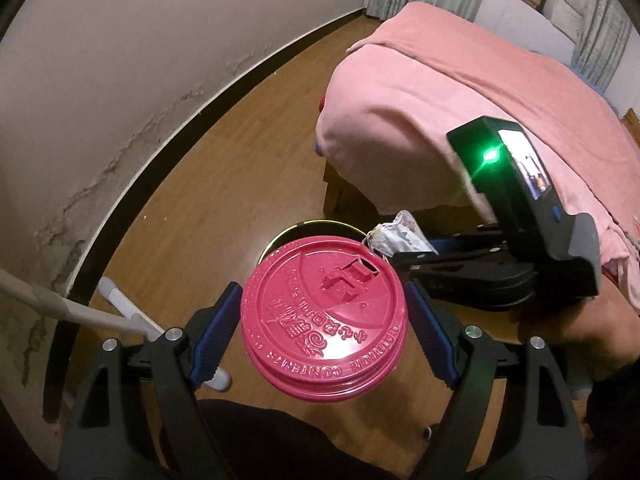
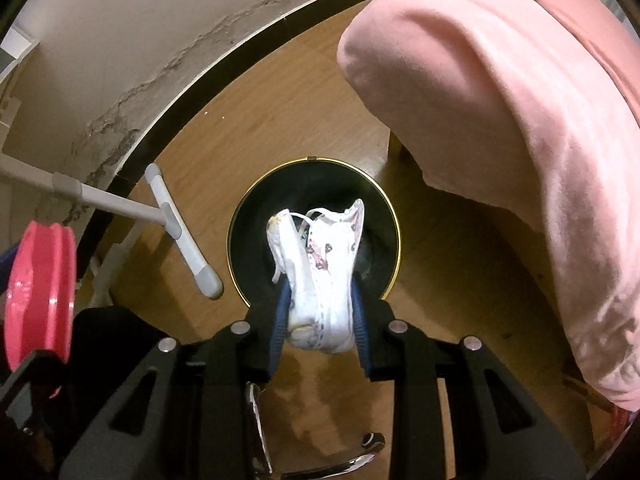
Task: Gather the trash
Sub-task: 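Carry the lid and paper to the bin and open both tools over it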
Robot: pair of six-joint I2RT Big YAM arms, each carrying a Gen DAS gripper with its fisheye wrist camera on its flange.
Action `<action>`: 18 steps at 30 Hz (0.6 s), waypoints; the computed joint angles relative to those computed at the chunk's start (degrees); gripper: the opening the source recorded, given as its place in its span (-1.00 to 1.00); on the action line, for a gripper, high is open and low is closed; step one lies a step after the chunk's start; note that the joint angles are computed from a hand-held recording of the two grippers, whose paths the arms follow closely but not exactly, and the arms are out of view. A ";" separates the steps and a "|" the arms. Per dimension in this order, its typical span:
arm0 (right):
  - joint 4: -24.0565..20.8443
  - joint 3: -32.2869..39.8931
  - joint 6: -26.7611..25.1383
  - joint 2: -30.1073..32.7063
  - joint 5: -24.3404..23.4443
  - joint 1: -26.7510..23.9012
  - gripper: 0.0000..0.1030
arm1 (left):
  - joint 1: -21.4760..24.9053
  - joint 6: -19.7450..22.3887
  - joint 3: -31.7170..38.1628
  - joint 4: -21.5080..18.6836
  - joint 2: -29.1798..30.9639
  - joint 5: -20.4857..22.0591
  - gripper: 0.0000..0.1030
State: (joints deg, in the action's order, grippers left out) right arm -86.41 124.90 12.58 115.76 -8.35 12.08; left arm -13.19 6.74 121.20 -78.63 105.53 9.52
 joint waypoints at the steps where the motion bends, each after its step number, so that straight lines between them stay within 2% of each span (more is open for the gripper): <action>1: 0.43 -0.21 0.25 -0.11 0.01 -0.04 0.04 | 0.00 -0.01 0.20 -0.16 0.38 -0.16 0.54; 2: 1.00 -0.36 0.35 -0.24 -0.15 -0.05 0.16 | 0.16 0.11 0.55 -0.38 0.82 -0.19 0.54; 6: 1.79 -0.44 0.84 -0.45 -0.25 -0.22 0.18 | 0.25 0.02 2.17 -1.75 2.63 0.13 0.54; 18: 4.17 -3.18 7.46 -2.61 1.10 -2.77 0.30 | -0.54 -1.33 6.94 -4.28 9.96 1.68 0.59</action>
State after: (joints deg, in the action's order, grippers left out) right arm -82.23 121.72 20.04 113.16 -7.25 9.31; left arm -13.73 5.40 128.13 -82.91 115.49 11.20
